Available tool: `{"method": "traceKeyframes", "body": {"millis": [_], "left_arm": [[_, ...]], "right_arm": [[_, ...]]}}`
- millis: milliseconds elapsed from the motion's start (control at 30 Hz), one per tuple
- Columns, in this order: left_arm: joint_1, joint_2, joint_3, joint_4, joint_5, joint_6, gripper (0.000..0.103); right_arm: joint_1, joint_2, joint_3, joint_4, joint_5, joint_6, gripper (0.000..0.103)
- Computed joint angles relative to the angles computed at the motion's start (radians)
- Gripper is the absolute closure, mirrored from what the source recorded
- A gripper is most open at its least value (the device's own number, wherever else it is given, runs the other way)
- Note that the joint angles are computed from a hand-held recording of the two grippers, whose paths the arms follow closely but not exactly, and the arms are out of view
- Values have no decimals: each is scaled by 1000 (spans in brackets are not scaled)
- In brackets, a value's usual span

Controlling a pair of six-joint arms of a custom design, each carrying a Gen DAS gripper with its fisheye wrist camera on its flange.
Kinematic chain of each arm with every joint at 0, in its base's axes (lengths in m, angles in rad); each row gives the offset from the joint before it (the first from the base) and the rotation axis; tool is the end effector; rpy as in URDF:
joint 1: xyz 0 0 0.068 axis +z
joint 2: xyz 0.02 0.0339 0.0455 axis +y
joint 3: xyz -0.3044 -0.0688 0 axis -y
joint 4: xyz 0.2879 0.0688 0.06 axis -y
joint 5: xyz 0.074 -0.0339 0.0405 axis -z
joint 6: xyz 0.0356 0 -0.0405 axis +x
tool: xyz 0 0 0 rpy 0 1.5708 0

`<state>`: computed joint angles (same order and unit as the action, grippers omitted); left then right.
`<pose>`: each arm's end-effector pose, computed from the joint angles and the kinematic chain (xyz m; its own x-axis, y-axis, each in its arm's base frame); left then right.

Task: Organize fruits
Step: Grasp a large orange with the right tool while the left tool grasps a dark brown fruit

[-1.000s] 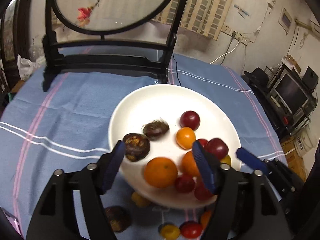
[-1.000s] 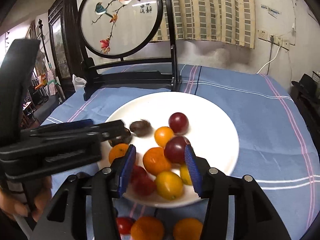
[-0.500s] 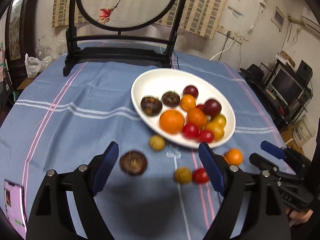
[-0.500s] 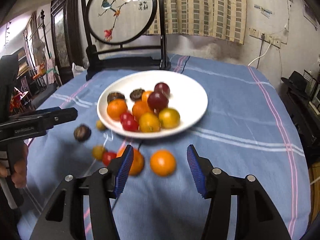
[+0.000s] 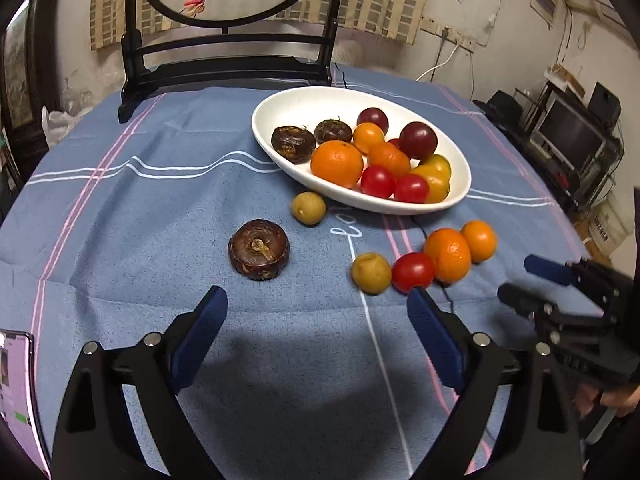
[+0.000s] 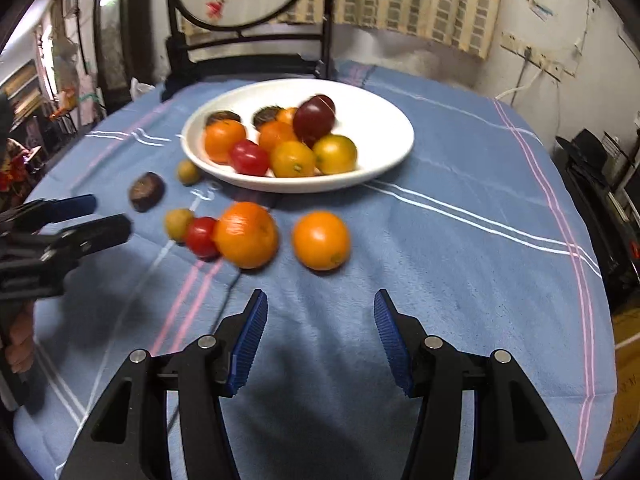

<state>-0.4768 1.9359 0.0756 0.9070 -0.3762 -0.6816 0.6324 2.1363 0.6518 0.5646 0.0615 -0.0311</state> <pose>0.1535 -0.0646 0.0175 -0.7124 -0.2915 -0.6383 -0.2717 0.9533 -0.1322 0.2708 0.1957 0.0017 -0.6240 -0.4957 -0.6041 -0.5796 0.8121 -0.0677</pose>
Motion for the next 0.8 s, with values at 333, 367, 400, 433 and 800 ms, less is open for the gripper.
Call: {"method": "traceKeyframes", "body": {"millis": [333, 367, 400, 433, 800], "left_arm": [[76, 114, 0, 129, 81, 51, 14], [76, 113, 0, 129, 82, 49, 14], [75, 113, -1, 131, 81, 49, 14], [73, 117, -1, 136, 80, 50, 14], [45, 60, 27, 0, -11, 20, 14]], "right_arm": [[-14, 125, 220, -160, -28, 6, 48], [-14, 128, 227, -154, -31, 2, 50], [-16, 127, 224, -143, -43, 2, 65], [-16, 127, 232, -154, -50, 6, 65], [-24, 20, 61, -49, -137, 16, 65]]}}
